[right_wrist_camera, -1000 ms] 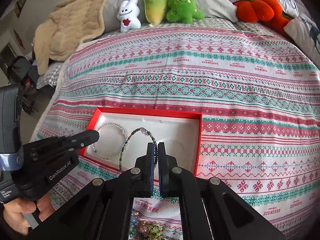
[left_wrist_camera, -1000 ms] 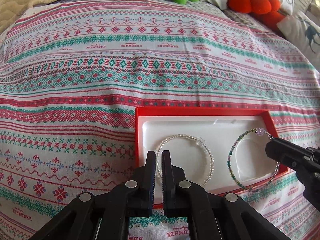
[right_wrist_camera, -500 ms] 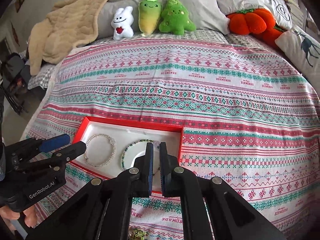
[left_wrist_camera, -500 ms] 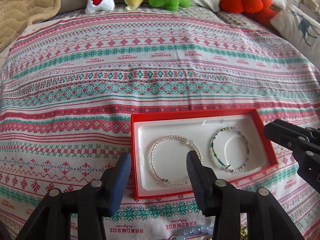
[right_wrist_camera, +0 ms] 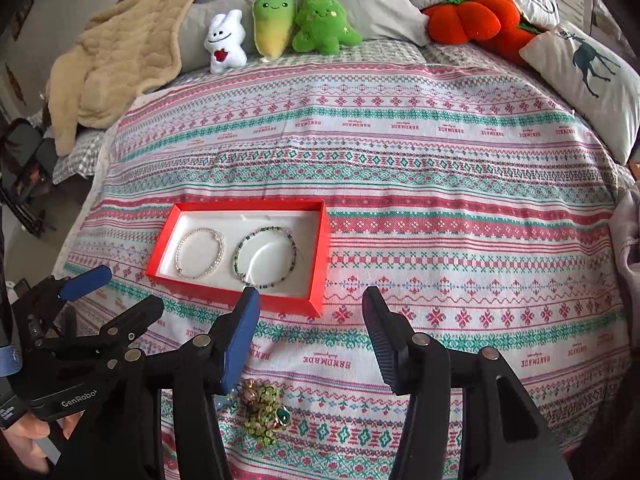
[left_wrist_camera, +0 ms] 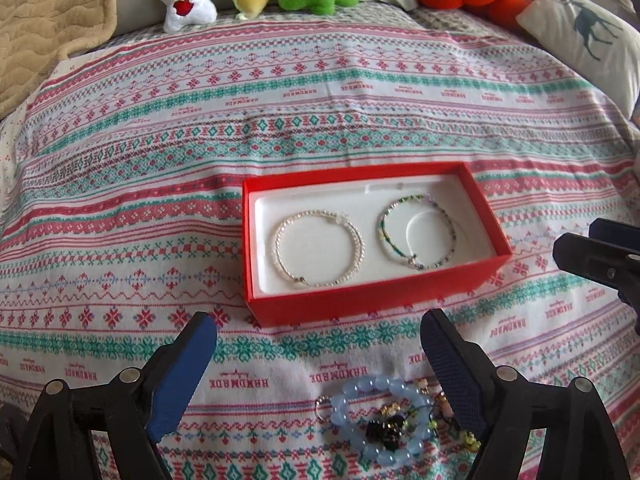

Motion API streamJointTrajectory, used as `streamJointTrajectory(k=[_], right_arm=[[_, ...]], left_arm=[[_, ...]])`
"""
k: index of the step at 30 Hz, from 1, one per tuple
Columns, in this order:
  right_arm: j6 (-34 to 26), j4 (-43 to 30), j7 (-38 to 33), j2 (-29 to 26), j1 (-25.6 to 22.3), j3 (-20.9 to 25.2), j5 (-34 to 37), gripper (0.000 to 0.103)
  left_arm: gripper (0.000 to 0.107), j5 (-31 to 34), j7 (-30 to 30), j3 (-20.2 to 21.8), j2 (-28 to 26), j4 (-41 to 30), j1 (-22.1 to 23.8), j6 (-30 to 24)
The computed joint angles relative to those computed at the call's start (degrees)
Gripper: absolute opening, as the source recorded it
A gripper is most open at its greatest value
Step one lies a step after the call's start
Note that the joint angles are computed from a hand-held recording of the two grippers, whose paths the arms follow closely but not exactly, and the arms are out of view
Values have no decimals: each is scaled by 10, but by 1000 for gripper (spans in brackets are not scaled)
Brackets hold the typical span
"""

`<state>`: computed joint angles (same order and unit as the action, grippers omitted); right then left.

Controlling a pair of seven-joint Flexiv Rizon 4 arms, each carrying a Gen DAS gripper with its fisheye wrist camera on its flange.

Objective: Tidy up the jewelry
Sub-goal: 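Move left gripper down to the light blue bead bracelet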

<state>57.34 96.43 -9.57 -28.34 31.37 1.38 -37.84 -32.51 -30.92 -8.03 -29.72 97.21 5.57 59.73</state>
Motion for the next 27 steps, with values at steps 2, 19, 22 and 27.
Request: streamJointTrajectory(k=[2, 19, 22, 27], right_arm=[[-10, 11, -4, 11, 2, 8, 4, 64], [-53, 41, -54, 25, 10, 55, 71, 67], [-46, 40, -65, 18, 4, 64, 99, 67], [-20, 40, -79, 8, -1, 70, 139, 67]], left_arm=[[89, 2, 1, 3, 9, 12, 3, -16], [89, -33, -7, 28, 25, 49, 23, -111], [88, -38, -15, 29, 16, 42, 29, -123], [75, -50, -28, 28, 4, 32, 41, -164]])
